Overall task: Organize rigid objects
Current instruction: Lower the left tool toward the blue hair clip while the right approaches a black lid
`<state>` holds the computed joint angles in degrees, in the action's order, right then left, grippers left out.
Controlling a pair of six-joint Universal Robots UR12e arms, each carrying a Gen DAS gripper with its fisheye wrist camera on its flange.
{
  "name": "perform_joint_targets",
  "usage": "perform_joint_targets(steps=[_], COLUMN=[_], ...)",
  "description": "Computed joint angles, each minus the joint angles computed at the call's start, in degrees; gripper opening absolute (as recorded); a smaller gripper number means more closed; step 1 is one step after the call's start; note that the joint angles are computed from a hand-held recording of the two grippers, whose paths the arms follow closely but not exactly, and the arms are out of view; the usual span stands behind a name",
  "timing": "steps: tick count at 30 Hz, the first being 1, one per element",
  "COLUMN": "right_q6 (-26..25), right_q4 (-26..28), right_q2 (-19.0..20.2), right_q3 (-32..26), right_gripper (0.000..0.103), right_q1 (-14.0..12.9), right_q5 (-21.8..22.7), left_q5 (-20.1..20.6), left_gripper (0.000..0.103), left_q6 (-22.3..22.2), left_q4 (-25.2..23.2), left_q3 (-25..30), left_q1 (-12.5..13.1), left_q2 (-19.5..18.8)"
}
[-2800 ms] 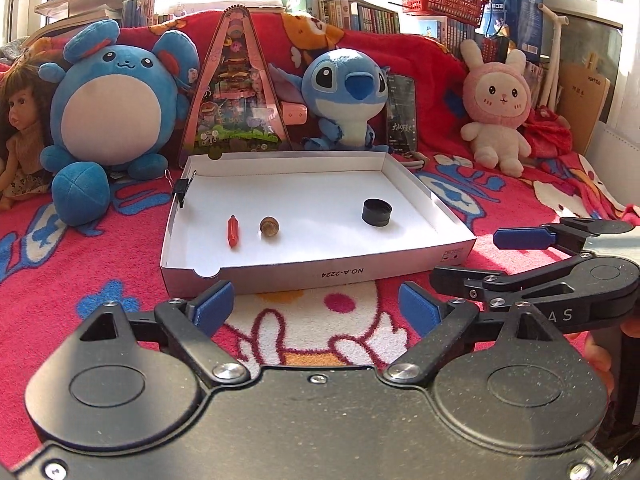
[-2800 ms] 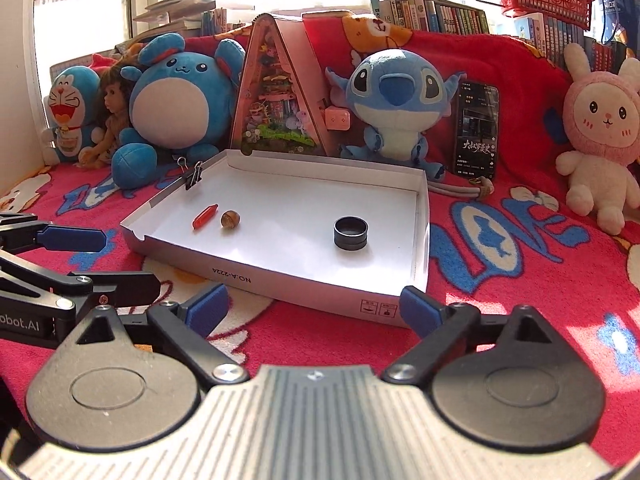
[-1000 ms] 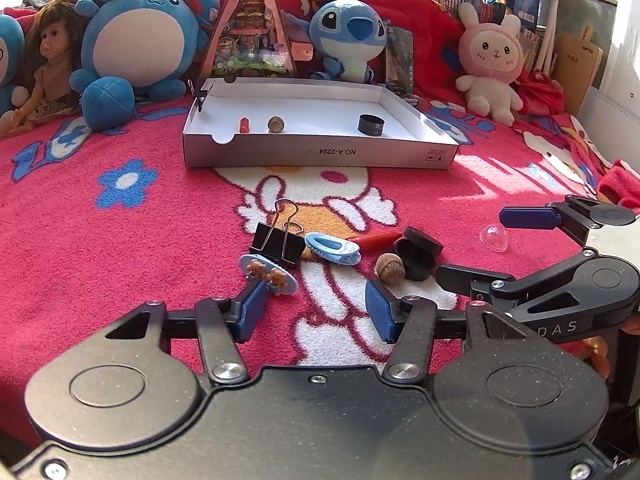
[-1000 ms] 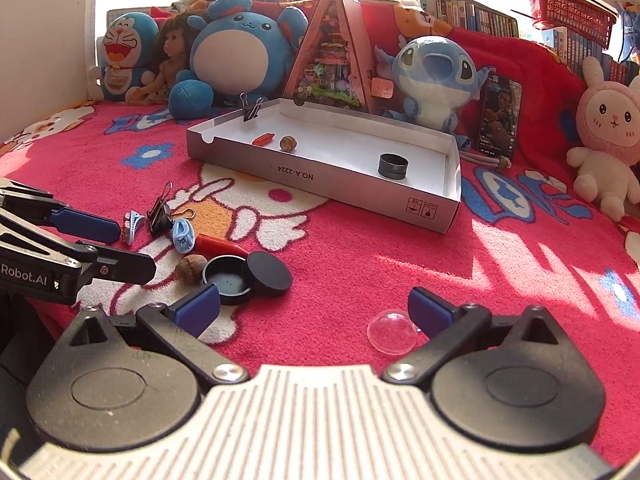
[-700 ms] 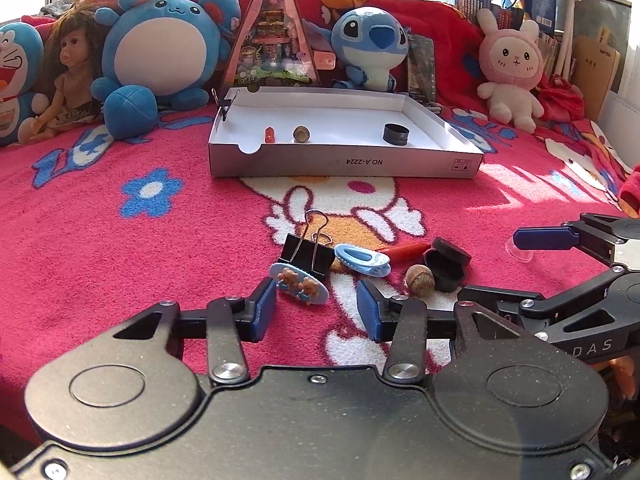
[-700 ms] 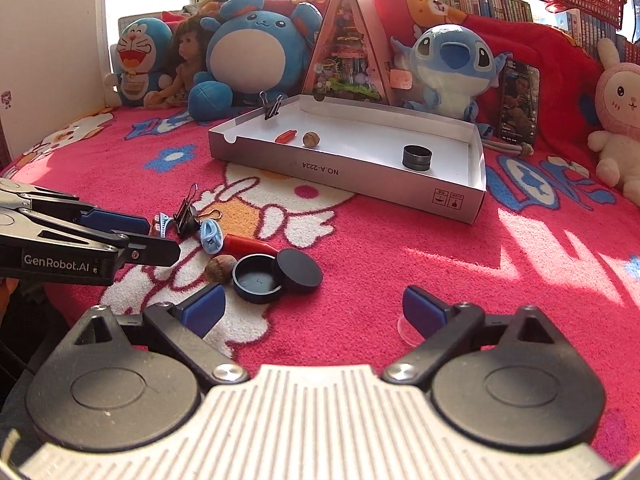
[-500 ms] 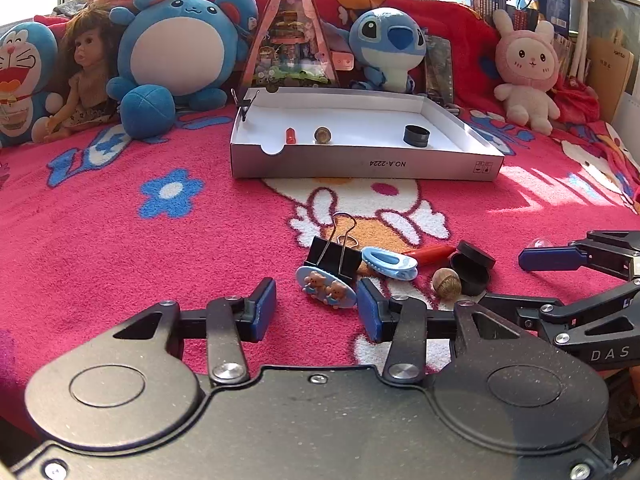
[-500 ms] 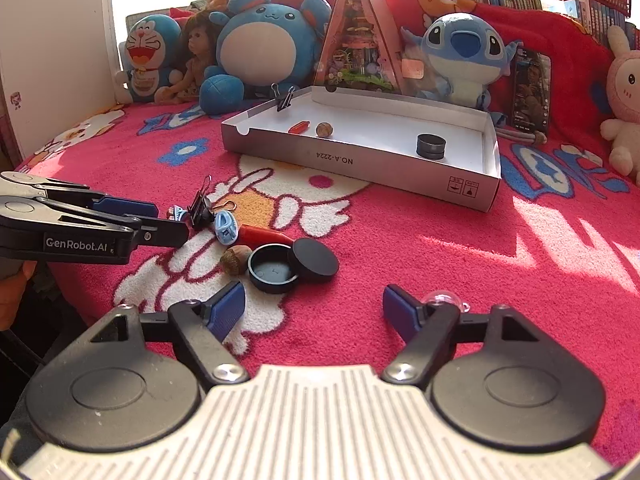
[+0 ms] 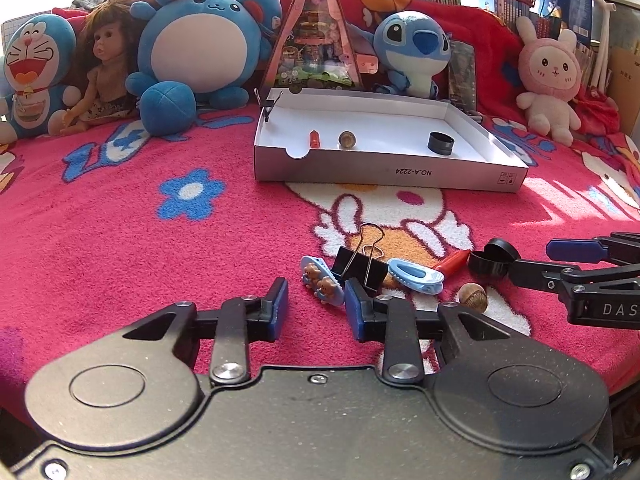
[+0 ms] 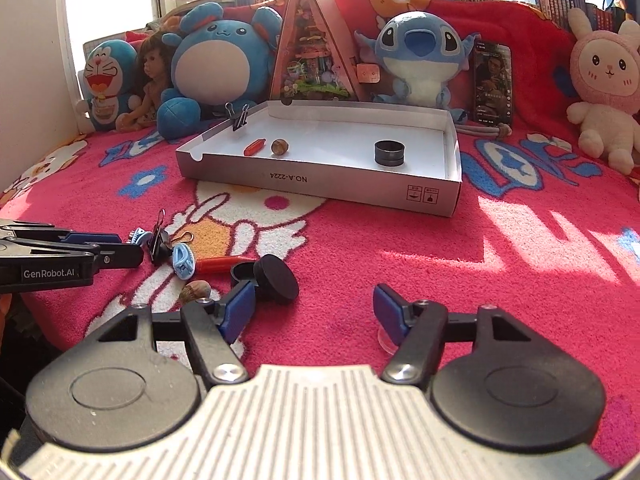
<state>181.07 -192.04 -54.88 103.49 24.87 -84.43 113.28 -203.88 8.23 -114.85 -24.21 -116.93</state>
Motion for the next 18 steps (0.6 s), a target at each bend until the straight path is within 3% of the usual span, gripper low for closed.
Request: perform_joint_targets(steps=[9,18], right_q6=[1.03,-4.39], right_q4=[1.70,3.63], right_q2=[1.12,0.98], right_q3=[-2.37,-2.32], right_gripper=[0.076,0.073], right_q1=[0.76,1.12], right_q5=[-8.25,-5.54], left_q5=[0.48,1.99], left_gripper=[0.030,0.033], left_q6=[-0.44,2.20], left_q4=[-0.21,-0.57], left_q3=[0.27,1.34], left_q1=[0.03,-0.53], left_q2=[-0.18,-1.17])
